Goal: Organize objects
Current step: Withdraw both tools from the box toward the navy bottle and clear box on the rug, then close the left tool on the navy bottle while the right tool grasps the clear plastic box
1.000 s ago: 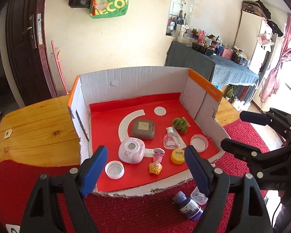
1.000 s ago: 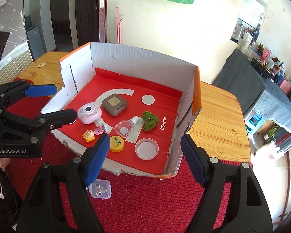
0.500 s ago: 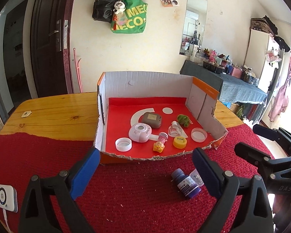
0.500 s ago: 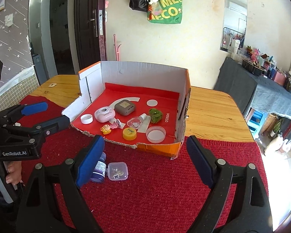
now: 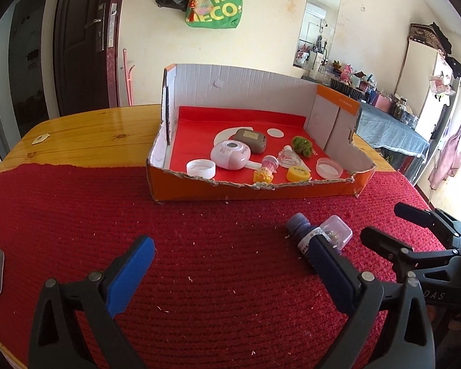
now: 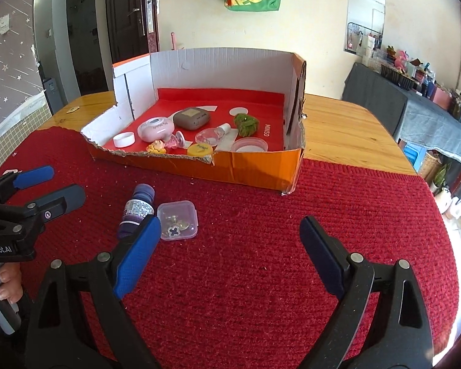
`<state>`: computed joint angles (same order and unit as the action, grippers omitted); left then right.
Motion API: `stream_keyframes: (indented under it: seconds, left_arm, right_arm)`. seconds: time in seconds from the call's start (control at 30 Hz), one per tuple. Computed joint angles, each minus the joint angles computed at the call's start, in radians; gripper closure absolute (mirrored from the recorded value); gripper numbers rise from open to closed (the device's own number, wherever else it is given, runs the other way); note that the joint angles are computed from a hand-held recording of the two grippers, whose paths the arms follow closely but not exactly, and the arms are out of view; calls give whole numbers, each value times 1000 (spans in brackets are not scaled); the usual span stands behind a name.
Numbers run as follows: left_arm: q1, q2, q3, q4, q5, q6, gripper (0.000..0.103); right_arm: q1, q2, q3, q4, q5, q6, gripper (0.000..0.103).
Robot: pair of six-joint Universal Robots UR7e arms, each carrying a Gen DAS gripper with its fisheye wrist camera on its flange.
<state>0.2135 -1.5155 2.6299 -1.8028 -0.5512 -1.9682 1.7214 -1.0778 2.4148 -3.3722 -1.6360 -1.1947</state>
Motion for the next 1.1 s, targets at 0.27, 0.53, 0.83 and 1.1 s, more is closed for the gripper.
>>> stream_keyframes:
  seconds: [0.27,0.53,0.83,1.1]
  left_arm:
    - [-8,-58,26,-7,-34,5,1]
    - [-56,-111,58,-25,-100,49,1]
    - [5,-6,36,-210,-85,223,1]
    - [132,109,-35,-299,-48,376,12]
  right_arm:
    - [27,39,-23,40,-69,-17,11]
    - [76,79,-60,158,-130,6,11]
    - [72,112,-76,96,-163,-16,11]
    - [42,65,-120,180,-143,-22,11]
